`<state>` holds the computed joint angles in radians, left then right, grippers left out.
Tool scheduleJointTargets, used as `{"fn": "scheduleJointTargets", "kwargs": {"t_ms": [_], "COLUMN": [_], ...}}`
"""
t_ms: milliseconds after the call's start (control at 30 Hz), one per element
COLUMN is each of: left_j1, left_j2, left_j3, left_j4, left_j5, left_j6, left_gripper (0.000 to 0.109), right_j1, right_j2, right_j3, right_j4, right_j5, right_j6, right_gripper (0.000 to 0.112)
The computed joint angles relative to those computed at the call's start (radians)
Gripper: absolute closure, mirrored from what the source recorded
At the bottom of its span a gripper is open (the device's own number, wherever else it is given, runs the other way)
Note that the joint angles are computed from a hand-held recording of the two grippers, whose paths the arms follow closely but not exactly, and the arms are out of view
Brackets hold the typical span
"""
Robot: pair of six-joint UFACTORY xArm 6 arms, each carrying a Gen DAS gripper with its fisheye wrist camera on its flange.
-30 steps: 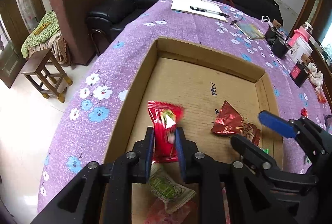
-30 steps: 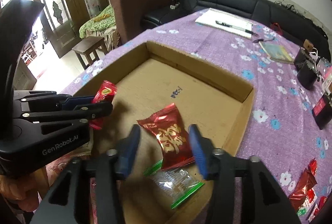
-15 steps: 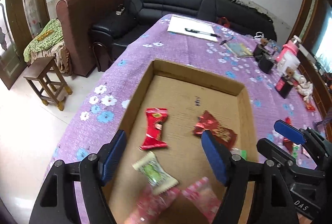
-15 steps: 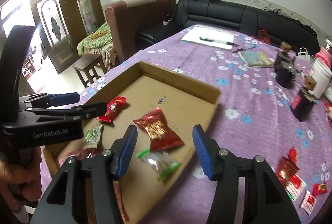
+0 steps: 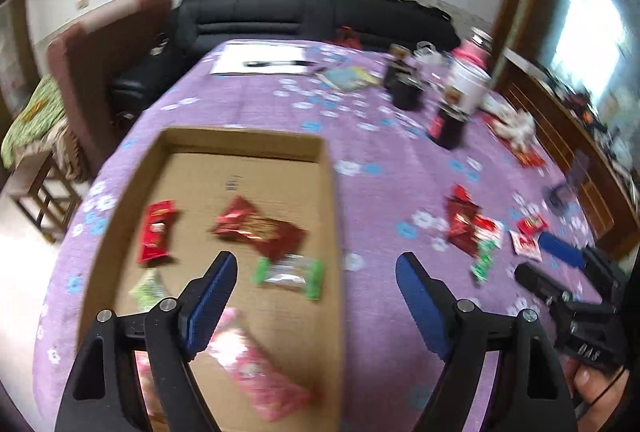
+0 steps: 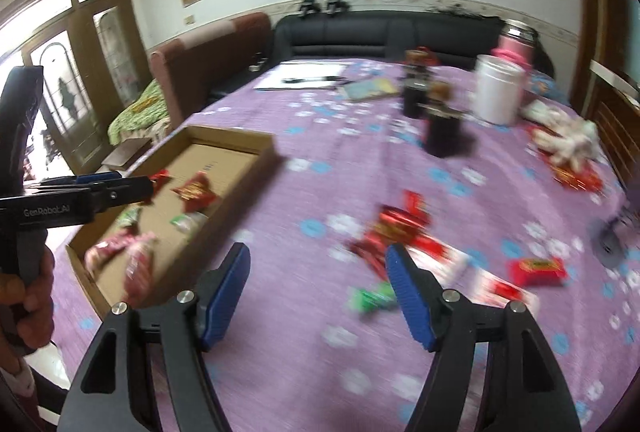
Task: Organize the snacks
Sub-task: 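Move both open grippers back toward the remaining candies on the table, then grasp a red-gold snack bag with the left gripper while the right grasps the white-red packet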
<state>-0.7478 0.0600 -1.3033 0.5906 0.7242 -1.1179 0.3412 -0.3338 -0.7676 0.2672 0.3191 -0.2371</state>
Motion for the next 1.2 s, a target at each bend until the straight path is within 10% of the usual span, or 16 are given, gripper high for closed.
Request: {"fn": "scheduleJointTargets", "kwargs": {"t_ms": [500,1200], "left_j1": [-0.097,-0.067], "left_j2": [0.35,0.698], "left_j3": [-0.407,-0.874], "left_j4": [-0.093,-0.245], "left_j5": [0.118,0.236], "left_j6": [0.208,0.375], "left_gripper": [0.024,0.024], "right_j1": [-0.271,-0.327], "right_j2": [-0.065,0.155], "right_j3": [0.068,-0.128], "right_j4": [0.198,0.337], "right_j5": [0.052,0.266], "right_j6": [-0.306,-0.653], "right_gripper": [0.043,0.043]}}
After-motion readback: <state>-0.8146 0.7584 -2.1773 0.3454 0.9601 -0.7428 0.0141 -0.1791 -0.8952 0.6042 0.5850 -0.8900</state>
